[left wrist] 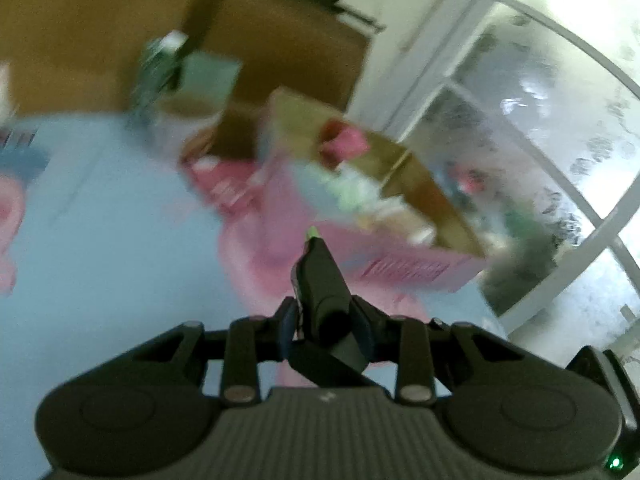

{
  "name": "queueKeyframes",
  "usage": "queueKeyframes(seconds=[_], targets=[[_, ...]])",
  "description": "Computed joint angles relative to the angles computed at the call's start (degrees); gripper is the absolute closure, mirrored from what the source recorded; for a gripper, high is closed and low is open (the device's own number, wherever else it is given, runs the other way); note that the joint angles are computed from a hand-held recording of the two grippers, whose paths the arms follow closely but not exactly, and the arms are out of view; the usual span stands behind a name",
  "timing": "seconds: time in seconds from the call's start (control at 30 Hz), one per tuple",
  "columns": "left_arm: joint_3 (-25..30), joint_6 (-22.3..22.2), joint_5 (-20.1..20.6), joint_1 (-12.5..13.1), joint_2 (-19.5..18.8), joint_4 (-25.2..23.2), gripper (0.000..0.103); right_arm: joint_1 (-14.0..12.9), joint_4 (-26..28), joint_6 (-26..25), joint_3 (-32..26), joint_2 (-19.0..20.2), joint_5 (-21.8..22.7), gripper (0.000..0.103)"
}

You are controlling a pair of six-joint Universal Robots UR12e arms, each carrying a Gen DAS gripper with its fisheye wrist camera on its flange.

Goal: Organize soft objects
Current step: 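Grasp the black comb with the left gripper while the right gripper releases it, then lower the black comb into the pink tin and open the left gripper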

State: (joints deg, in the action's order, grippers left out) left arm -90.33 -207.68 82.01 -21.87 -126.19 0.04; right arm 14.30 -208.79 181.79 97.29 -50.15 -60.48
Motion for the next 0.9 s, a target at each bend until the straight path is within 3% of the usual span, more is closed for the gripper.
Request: queueKeyframes(seconds=[0.23, 0.4, 0.53, 0.63, 0.73, 0.9], targets=[[13.7, 8.7, 4.7, -2.3, -6.3, -4.6, 0.072, -1.9, -4.0, 1.3, -4.2, 1.7, -5.8, 0.048], [21.1, 8.8, 3.2, -2.4, -10.7, -9.5, 0.072, -2.8, -0.6, 2.0, -6.2, 2.7, -9.6, 0.048], [26.3, 8.5, 4.5, -2.7, -13.5, -14.9, 0.071, -2.7, 2.6, 1.7, -8.0, 3.8, -13.1, 0.048], [27.8, 8.1, 7.2, -2.8, -14.2, -17.0, 0.071, -2.3, 4.9, 2.6, -9.3, 4.4, -17.2, 0.047], [26.5, 8.0, 7.6, -2.7, -13.8, -15.5, 0.067, -2.5, 4.8, 4.8, -9.5, 4.8, -17.6, 0.046], [23.4, 9.6, 10.6, -3.1, -12.2, -12.3, 0.065, -2.0, 6.2, 3.4, -9.7, 4.7, -19.4, 0.046]])
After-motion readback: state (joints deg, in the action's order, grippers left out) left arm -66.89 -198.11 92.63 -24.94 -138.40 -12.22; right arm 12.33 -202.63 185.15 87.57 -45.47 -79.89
